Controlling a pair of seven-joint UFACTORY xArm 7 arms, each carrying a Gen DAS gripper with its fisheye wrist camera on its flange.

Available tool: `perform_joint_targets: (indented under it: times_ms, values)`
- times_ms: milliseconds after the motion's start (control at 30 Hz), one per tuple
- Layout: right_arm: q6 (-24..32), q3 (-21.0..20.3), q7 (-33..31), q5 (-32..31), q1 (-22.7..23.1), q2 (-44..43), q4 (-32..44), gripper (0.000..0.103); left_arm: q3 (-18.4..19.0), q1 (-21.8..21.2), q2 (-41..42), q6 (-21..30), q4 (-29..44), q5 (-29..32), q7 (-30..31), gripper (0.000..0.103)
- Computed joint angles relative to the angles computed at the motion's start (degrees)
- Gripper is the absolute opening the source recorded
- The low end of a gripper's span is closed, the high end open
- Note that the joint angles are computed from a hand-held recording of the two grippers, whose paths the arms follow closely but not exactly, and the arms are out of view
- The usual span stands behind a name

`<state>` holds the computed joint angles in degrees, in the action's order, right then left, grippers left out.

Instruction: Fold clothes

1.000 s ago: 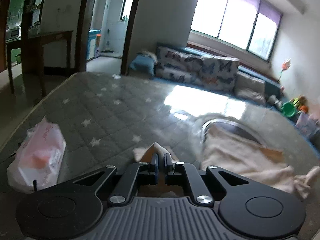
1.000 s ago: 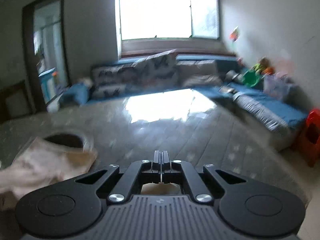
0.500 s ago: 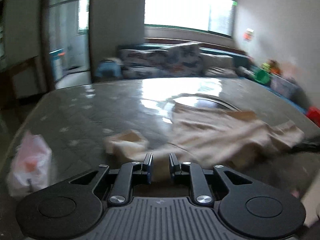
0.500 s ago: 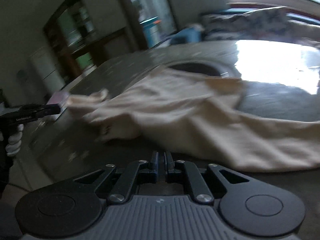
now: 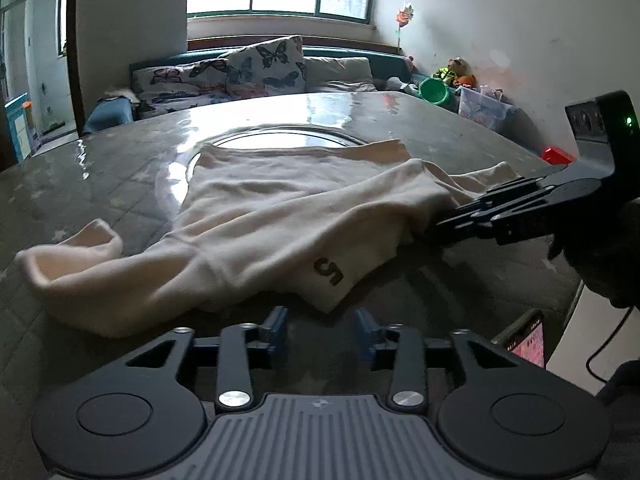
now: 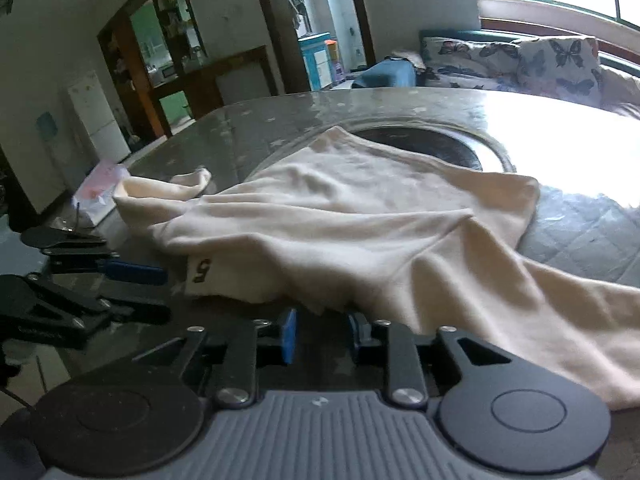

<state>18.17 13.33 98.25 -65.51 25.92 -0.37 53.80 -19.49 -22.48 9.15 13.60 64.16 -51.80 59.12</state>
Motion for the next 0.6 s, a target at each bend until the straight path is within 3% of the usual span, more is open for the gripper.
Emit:
perform_joint_targets:
  times_ms: [133, 233, 300, 367, 500, 600]
  values:
    - [0.8, -0.06, 1.85, -2.54, 0.42, 1.23, 1.28, 0.034, -0.26, -0.74, 1.1, -2.01, 0.15, 2.24, -0.33, 0.046]
    - [0.32, -1.14, 7.43, -6.44, 0.8, 3.22, 2.81, 0.031, -0.71, -0.58, 2.33, -3.02, 0.71, 4.12, -2.62, 0.044]
    - [-0.44, -1.64, 8.67, -7.14, 1.05, 3.44, 2.97, 0.014, -2.18, 0.49, 2.87, -3.7, 1.05, 2.91, -2.02, 0.031]
    - [-1.44, -1.99, 10.4, -8.29, 1.18, 3.28, 2.65, 0.004, -3.11, 1.08, 3.18, -4.18, 1.22, 2.28, -1.59, 0.017]
    - [-2.53, -1.81, 12.66, -10.03, 1.25, 1.76, 1.51, 0.0, -3.97, 1.96, 2.97, -4.44, 1.1, 2.69, -1.66, 0.007]
    - [-3.31, -0.8, 10.62, -8.48, 1.16, -0.7, 0.03, 0.0, -4.8, 3.58, 1.1, -2.66, 0.61, -1.44, 2.17, 0.005]
